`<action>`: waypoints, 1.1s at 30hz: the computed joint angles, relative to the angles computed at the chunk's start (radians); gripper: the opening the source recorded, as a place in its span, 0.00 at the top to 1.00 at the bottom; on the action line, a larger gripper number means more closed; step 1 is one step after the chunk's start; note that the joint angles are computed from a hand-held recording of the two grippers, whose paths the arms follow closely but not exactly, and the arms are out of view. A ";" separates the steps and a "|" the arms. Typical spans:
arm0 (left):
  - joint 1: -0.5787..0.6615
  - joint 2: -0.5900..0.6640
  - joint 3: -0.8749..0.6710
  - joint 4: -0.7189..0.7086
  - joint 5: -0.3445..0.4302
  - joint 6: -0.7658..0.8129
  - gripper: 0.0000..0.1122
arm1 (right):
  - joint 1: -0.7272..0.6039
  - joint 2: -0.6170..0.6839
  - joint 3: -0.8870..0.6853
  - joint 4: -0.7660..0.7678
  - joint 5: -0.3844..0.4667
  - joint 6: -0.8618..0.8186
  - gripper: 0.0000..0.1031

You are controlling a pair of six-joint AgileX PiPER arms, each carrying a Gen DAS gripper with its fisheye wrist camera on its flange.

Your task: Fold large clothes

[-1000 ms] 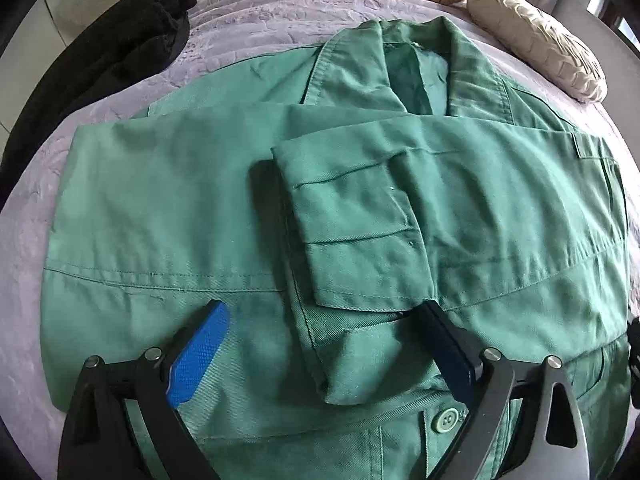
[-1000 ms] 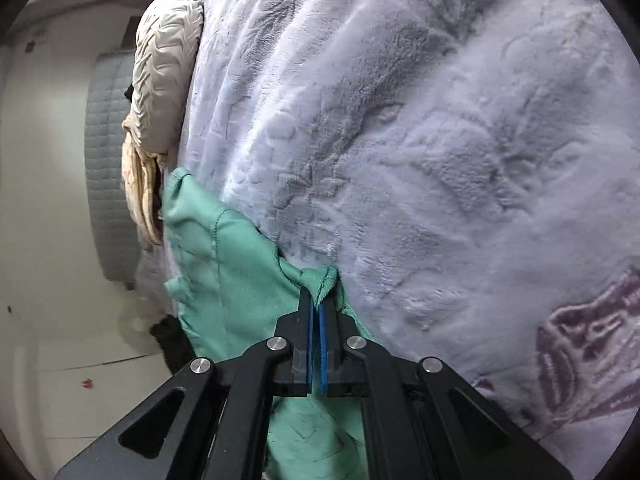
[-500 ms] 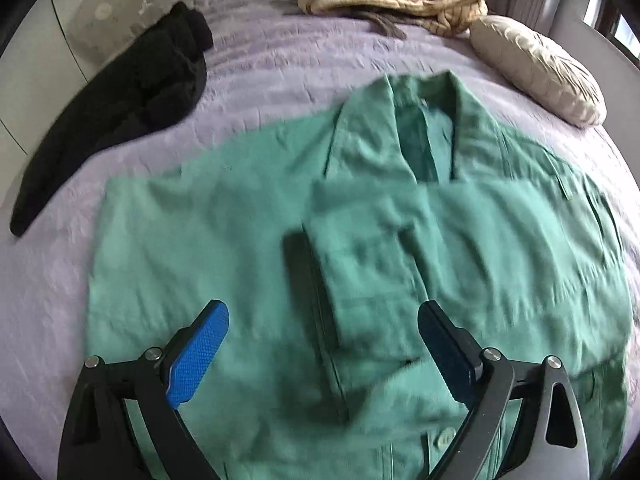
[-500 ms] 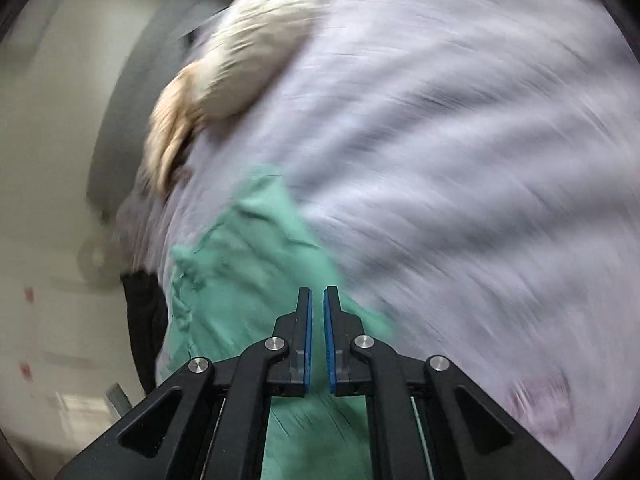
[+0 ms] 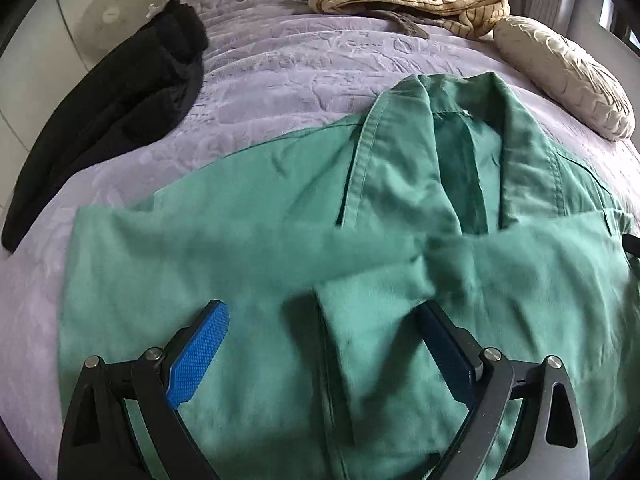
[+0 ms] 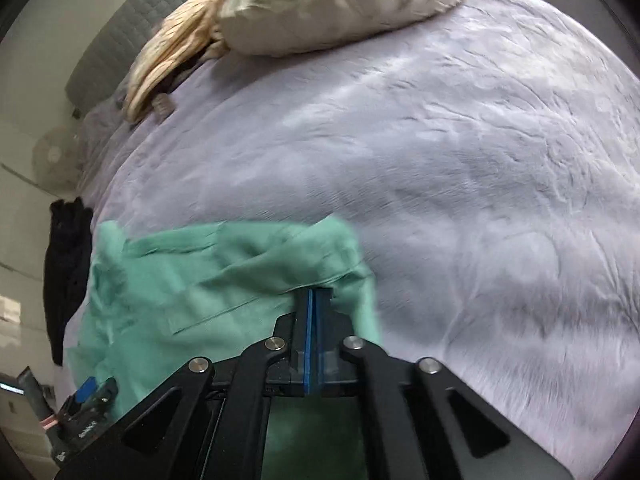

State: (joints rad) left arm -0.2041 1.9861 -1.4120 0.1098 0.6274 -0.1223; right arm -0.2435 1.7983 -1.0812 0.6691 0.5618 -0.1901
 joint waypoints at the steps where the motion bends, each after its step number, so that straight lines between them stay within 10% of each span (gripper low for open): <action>1: -0.005 0.014 -0.018 0.016 0.006 -0.010 0.11 | -0.020 0.015 0.001 0.053 -0.001 -0.044 1.00; 8: 0.043 -0.032 -0.041 -0.080 0.073 0.115 0.12 | -0.031 -0.038 -0.006 0.018 0.064 0.040 0.93; 11: 0.109 -0.081 -0.006 -0.269 0.149 0.303 0.15 | -0.032 -0.135 0.064 0.025 0.072 0.029 0.59; 13: 0.125 -0.099 0.007 -0.306 0.207 0.347 0.35 | -0.015 -0.207 0.108 -0.045 0.067 0.076 0.38; 22: 0.176 -0.206 0.178 -0.551 0.286 0.567 0.40 | -0.012 -0.391 0.280 -0.117 0.116 0.133 0.38; 26: 0.166 -0.177 0.183 -0.571 0.289 0.578 0.81 | -0.006 -0.377 0.302 -0.105 0.111 0.144 0.38; 33: 0.204 -0.204 0.191 -0.617 0.291 0.657 0.82 | 0.029 -0.381 0.295 -0.127 0.093 0.170 0.38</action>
